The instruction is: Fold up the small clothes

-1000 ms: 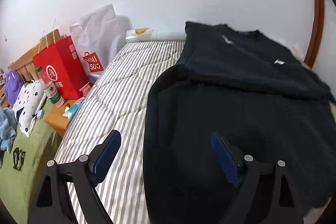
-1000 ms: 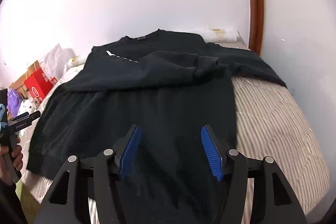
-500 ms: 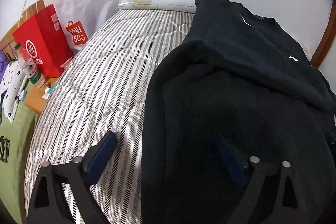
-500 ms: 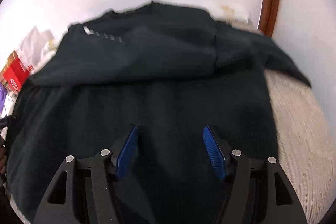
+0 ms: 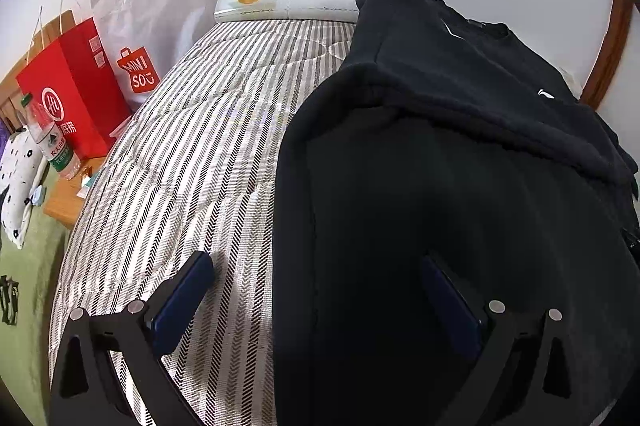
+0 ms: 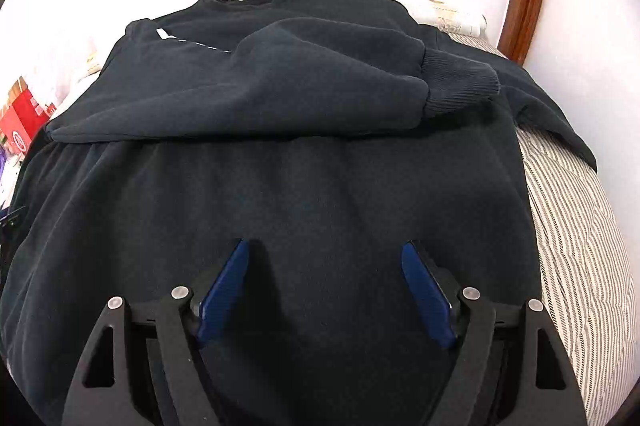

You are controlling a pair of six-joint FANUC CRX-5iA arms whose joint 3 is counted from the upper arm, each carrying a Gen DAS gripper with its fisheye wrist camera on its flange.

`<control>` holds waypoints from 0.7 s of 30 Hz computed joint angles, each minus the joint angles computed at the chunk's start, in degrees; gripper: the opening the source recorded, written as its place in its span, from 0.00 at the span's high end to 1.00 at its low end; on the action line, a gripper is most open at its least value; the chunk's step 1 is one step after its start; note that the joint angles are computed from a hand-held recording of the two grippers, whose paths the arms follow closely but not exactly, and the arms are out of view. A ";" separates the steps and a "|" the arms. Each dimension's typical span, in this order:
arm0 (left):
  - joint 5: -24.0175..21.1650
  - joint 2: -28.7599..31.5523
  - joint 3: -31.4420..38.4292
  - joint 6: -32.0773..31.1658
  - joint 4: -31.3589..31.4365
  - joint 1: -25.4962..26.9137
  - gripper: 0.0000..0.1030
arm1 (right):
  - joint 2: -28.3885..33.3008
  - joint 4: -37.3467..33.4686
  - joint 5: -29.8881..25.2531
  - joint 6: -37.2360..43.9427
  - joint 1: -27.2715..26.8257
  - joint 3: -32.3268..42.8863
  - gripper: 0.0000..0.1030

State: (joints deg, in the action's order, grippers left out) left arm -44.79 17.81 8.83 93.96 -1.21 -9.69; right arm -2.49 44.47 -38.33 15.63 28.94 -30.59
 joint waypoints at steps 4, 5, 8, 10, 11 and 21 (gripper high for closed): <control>-0.17 0.03 0.07 0.06 -0.11 -0.04 0.00 | -0.02 0.14 -0.09 -0.26 0.12 -0.08 0.23; -0.14 0.00 0.03 0.06 -0.07 -0.03 0.00 | 0.01 0.11 -0.12 -0.26 0.11 -0.04 0.23; -0.18 0.02 0.07 0.14 -0.17 -0.07 0.00 | 0.10 0.11 -0.22 -0.16 -0.01 0.04 0.22; -0.20 0.02 0.07 0.09 -0.16 -0.05 0.00 | 0.22 0.10 -0.32 -0.24 0.01 0.15 0.22; -0.22 0.03 0.10 0.10 -0.18 -0.06 0.00 | 0.25 0.02 -0.33 -0.20 -0.01 0.20 0.21; -0.36 0.23 0.36 -0.07 -0.03 -0.03 0.00 | 0.32 -0.36 -0.06 0.12 -0.30 0.32 0.19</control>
